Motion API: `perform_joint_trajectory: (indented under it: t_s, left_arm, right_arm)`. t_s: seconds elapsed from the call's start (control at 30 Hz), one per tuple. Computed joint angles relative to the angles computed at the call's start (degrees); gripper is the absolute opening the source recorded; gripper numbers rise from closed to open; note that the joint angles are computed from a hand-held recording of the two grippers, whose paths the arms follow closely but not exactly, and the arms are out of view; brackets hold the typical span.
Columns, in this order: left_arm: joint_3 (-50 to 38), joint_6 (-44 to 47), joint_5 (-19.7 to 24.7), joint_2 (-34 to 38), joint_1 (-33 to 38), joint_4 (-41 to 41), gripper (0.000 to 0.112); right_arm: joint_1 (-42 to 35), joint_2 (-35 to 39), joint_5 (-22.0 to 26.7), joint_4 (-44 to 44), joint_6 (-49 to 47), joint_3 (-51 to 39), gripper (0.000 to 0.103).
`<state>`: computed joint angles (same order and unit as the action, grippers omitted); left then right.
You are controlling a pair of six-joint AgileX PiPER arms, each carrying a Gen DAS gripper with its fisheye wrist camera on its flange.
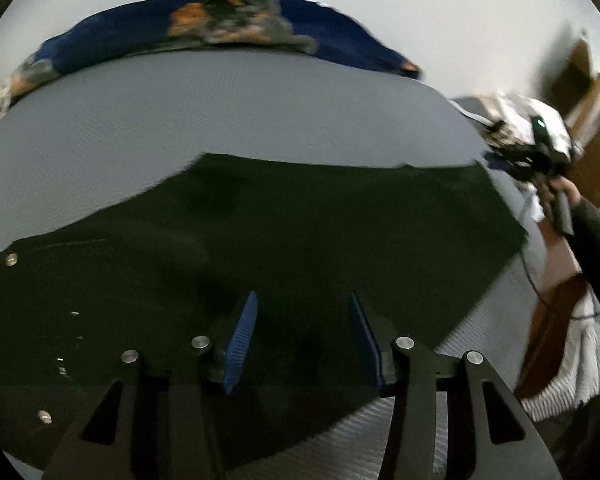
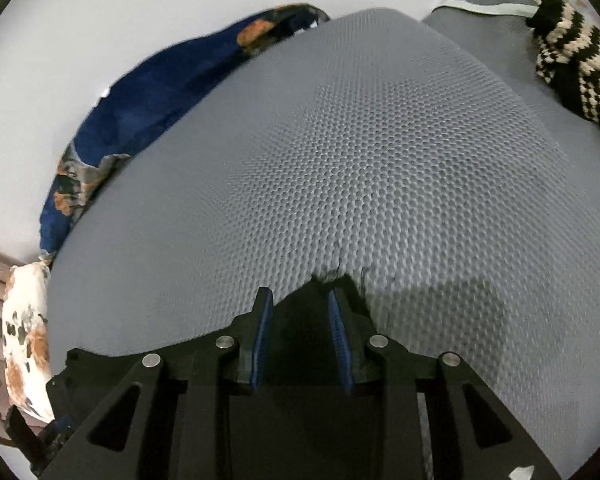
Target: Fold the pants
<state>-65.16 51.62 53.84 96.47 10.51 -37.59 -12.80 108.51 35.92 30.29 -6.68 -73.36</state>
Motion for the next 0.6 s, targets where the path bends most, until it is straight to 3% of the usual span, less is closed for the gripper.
perform_joint_trajectory:
  t_s: [0.43,0.53,0.6]
  left_arm:
    - [-5.96,-8.41,-1.31,5.04,-0.11,3.76,0.049]
    - [-6.32,-10.05,-2.43,5.33,-0.85,4.99,0.049]
    - [-6.81,-10.95,-3.37,5.82,-1.17,5.83,0.049]
  right_arm:
    - [1.26,4.94,1.78,-2.06,-1.21,-5.14,0.028]
    - [1.99,4.14,1.87,-1.06,-3.06,-3.77,0.009]
    - [3.39,1.96,-1.87,-3.13,-1.36,-0.91,0.006]
